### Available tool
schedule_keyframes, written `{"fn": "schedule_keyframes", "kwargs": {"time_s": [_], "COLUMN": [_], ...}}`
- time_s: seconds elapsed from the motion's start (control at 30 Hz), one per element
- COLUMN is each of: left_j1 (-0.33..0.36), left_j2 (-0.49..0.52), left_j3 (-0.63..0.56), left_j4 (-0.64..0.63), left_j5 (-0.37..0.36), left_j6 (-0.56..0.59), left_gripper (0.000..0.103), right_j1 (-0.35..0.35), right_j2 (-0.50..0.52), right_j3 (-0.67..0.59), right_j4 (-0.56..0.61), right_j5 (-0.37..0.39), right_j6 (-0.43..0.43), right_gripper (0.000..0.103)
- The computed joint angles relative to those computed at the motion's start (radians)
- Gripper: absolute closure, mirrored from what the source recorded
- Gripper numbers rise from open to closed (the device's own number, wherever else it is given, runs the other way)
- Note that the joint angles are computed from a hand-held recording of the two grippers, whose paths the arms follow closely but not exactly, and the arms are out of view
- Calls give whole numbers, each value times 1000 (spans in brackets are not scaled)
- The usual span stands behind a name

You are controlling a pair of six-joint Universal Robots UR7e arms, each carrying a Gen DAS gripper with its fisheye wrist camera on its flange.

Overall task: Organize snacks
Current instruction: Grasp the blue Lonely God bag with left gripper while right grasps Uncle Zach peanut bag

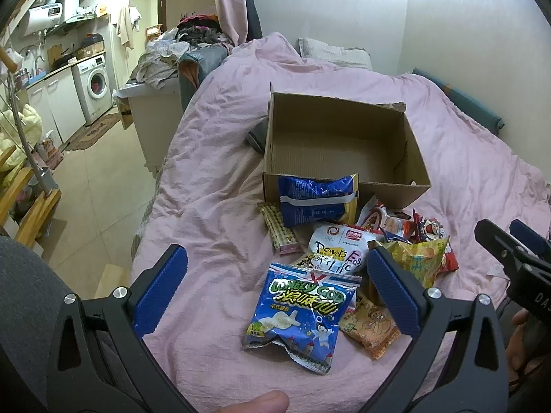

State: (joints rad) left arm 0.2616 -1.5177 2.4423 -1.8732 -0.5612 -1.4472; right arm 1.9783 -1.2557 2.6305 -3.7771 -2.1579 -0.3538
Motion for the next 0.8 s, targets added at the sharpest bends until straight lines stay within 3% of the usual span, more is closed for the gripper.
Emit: {"fn": "schedule_keyframes", "kwargs": {"time_s": [0.07, 0.3, 0.4, 0.53, 0.67, 0.8], "left_j1": [15, 187, 257, 369, 439, 465], "left_j2": [1, -10, 63, 181, 255, 291], "left_j3": [-11, -73, -120, -183, -193, -184], "left_j4": [23, -26, -87, -158, -190, -231], "left_j5": [-9, -178, -271, -456, -532, -558], "left_j6": [-7, 89, 264, 500, 539, 534], "left_gripper": [0, 0, 0, 0, 0, 0], "right_j1": [-1, -23, -37, -52, -56, -43], "right_j2": [-1, -35, -55, -75, -83, -64], "right_j3": [2, 8, 4, 5, 5, 3], "right_j4": [0, 34, 67, 97, 109, 86], "right_j5": [1, 21, 34, 46, 46, 33], "right_j6": [10, 54, 75, 95, 104, 78], "right_gripper": [0, 0, 0, 0, 0, 0]}}
